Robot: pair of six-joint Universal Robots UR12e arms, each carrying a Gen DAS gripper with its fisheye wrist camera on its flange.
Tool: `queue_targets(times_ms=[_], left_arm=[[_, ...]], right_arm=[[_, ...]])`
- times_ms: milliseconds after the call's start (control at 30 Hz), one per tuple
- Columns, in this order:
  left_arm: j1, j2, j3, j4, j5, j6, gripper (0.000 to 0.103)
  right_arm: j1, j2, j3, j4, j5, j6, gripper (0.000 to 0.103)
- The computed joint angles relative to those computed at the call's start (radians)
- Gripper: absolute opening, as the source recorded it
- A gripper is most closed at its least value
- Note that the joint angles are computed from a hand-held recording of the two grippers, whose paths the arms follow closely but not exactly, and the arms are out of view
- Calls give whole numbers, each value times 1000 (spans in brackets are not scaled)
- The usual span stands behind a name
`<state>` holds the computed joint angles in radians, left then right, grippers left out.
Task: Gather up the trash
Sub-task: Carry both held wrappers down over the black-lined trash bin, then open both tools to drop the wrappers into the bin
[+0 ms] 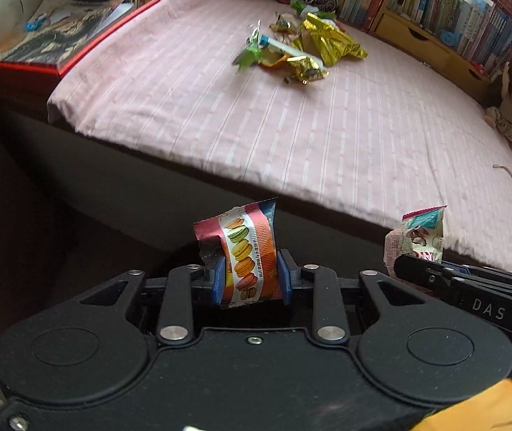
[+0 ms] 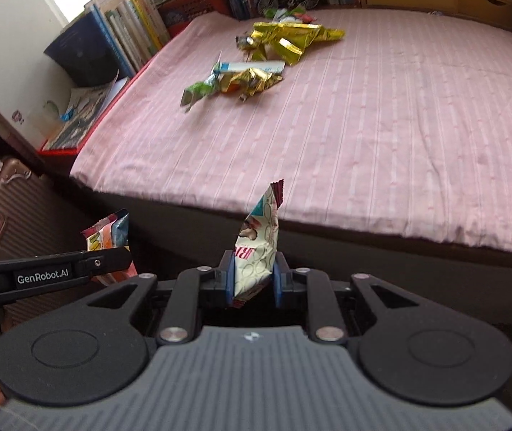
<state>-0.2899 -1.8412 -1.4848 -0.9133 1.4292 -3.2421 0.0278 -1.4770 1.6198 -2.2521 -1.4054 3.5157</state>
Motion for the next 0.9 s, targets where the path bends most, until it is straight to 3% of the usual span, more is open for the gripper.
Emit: queue_targets(times_ms=[167,467,900], left_arm=[[7,-19,-66,-3,-2,27,27],[20,-111,-149,38,27,46,27],[18,-199,-164,73,54,92,28]], right_arm=[[19,21,51,2,30,-20,25],[56,105,130,-40,36,-11,25],[73,179,165,-51,35,16,26]])
